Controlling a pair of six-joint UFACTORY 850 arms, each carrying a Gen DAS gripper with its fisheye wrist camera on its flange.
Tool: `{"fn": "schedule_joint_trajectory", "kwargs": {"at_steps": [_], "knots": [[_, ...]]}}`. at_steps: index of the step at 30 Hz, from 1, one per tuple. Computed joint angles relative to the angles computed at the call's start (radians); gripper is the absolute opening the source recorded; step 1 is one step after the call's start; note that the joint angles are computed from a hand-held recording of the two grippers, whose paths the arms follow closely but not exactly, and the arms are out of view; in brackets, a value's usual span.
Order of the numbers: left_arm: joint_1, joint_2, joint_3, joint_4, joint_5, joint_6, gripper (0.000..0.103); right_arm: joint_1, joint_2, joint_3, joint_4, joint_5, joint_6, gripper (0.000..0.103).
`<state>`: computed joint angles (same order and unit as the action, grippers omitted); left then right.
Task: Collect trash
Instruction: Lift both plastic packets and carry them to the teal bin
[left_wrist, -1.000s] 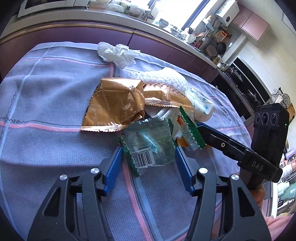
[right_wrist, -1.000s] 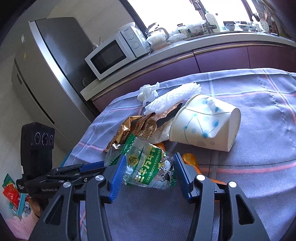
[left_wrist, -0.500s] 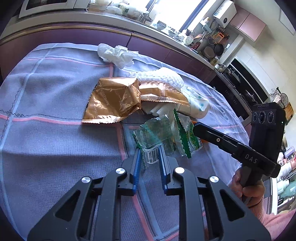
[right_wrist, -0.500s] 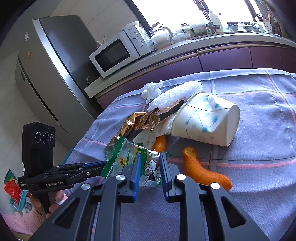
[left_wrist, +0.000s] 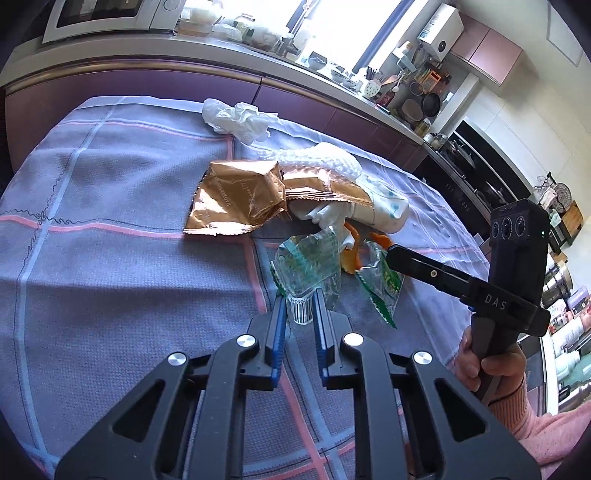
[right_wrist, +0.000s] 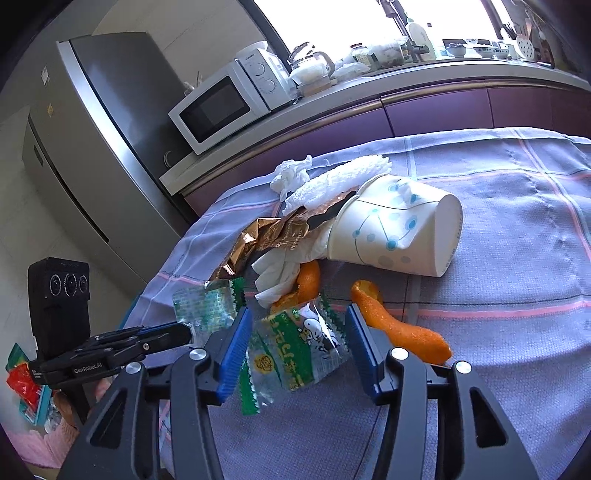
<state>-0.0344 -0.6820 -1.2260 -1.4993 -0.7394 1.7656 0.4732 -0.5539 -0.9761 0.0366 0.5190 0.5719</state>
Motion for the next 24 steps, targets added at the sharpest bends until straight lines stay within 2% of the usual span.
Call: {"fn": "schedule_joint_trajectory", "kwargs": {"at_steps": [3, 5, 7, 10, 15, 24], "knots": [[0.010, 0.011, 0.016, -0.016, -0.002, 0.023, 0.015, 0.007, -0.006, -0.011, 0.019, -0.037, -0.030, 0.050], [0.016, 0.018, 0.025, -0.027, -0.003, 0.041, 0.015, 0.011, -0.009, -0.016, 0.026, -0.053, -0.045, 0.047], [0.021, 0.024, 0.032, -0.030, -0.003, 0.051, 0.015, 0.014, -0.011, -0.021, 0.028, -0.068, -0.055, 0.031], [0.030, 0.031, 0.044, -0.031, -0.008, 0.059, 0.015, 0.015, -0.018, -0.030, 0.003, -0.093, -0.038, 0.015], [0.050, 0.042, 0.058, -0.039, -0.019, 0.071, 0.014, 0.025, -0.015, -0.028, 0.005, -0.088, -0.048, 0.010], [0.092, 0.074, 0.094, -0.067, -0.051, 0.117, 0.014, 0.042, 0.000, -0.020, -0.031, -0.026, -0.022, 0.002]]}}
